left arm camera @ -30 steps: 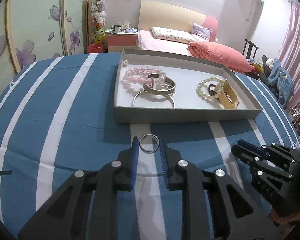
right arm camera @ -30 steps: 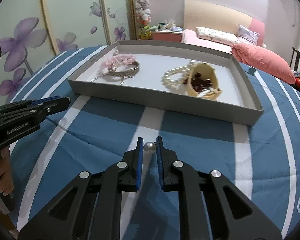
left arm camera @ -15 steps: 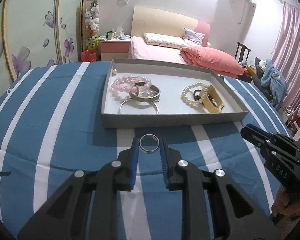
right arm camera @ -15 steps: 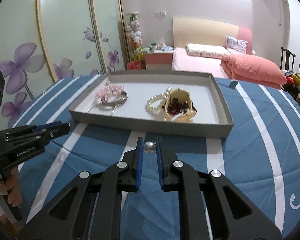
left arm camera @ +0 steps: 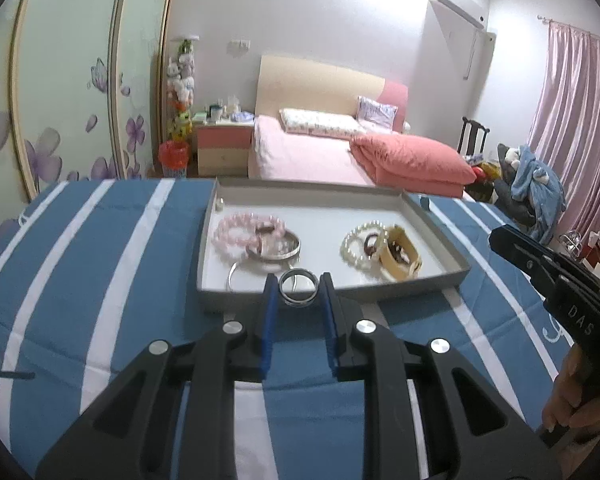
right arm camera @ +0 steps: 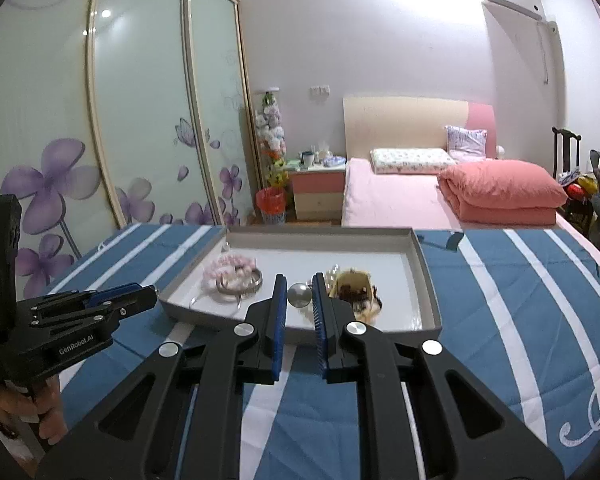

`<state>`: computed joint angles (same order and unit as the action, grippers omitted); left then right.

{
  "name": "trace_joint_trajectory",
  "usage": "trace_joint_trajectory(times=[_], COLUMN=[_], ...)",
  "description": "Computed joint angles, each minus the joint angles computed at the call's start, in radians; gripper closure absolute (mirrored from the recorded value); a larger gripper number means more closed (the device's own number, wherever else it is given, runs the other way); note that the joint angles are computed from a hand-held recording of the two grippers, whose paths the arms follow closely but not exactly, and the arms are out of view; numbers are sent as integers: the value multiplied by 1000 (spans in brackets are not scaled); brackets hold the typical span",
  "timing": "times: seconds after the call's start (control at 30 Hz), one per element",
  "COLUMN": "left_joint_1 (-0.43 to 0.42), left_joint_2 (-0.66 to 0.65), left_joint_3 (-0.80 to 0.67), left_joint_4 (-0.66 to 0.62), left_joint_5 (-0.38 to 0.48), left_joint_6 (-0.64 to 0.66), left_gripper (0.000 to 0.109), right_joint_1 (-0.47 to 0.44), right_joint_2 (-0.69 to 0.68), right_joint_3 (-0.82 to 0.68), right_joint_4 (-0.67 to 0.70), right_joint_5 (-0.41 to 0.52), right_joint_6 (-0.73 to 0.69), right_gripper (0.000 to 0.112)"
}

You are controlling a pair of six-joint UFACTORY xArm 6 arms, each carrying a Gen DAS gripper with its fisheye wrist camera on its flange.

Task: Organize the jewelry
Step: 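Carry the silver ring and pearl earring into the gray tray and open both tools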

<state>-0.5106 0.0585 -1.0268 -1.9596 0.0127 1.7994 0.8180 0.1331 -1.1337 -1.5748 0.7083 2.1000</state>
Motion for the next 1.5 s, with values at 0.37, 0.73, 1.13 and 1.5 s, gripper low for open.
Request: trace_joint_trajectory(times=[0.37,0.73,1.13,1.5], left_joint_1=[14,11,6,-4], left_joint_2=[2,33,130,303], left_joint_3=[-84,-155,-257,-422], left_joint_4=[-300,-446,-347,-159], left_joint_5=[2,-13,-25,-44], left_joint_6=[316,473,371,167], left_gripper=[87,87,87,87], right_joint_1=[3,1,-55,-158], right_joint_2=[-12,-1,52,169], right_joint_3=[-21,-41,-99,-200], right_joint_4=[-78,-118,-141,-126], right_joint_5=[53,72,26,-106], right_joint_6=[25,37,49,63], right_gripper=[98,98,98,98])
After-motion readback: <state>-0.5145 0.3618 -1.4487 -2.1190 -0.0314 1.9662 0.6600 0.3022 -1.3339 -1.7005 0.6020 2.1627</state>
